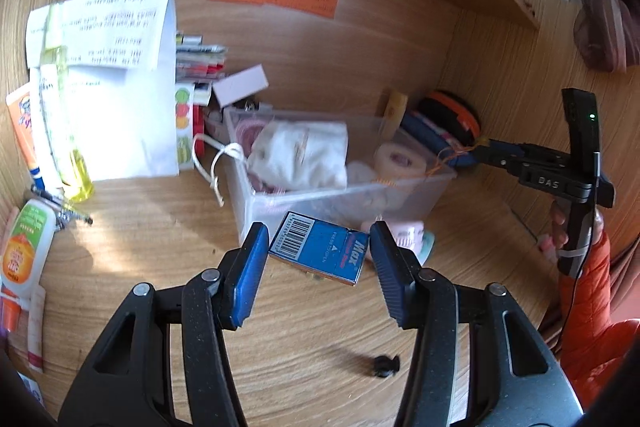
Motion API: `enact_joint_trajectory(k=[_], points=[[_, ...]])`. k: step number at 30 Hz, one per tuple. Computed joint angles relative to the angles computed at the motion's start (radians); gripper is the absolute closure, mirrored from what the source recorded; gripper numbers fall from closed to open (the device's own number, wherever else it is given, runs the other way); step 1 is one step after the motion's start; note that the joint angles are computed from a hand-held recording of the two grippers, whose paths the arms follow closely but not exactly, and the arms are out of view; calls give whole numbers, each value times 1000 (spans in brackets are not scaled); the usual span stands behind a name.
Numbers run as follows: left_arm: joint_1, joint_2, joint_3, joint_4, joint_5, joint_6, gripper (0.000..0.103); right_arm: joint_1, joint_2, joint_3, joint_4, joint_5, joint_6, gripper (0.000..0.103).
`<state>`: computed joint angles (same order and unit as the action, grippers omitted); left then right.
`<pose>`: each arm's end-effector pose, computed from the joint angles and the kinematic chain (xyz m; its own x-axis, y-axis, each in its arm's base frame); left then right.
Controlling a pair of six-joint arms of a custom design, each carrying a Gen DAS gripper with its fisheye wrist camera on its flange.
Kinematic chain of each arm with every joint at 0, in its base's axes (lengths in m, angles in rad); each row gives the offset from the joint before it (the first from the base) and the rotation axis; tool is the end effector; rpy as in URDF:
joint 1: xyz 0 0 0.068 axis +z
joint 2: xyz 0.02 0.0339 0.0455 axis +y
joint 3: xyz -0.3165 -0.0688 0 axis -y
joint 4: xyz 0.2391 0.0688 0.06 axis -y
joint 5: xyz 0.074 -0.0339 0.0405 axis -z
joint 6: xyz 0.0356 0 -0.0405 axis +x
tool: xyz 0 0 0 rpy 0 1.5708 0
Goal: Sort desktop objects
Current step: 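Carry the blue card and gourd charm into the clear box and open both tools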
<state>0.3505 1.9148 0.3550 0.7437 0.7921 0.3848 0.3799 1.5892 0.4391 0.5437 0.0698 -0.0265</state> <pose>0.2503 0.0645 0.1009 -0.5528 0.0786 -0.8296 0.4578 0.8605 -0.2235 0.2500 0.0972 0.1738 -0.5207 -0.2364 -0.8204 -0.3306 0.9418 -0.0615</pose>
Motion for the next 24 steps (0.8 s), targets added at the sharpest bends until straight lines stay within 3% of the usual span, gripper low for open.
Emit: enact_joint_trajectory(k=[7,14,18,24], points=[[-44,-32,35,44,-29,-108,51,-1,33,84,-12,-58,-15,65],[-91,76,52,326,-171,-317,51,-32,182,119,50,-146,34,65],[-93,109,126,208,-162,-310,51,-37,223,123,42,-131,27,65],[-144,128,108,229,-259,-278,51,-32,224,106,69,-102,24,65]])
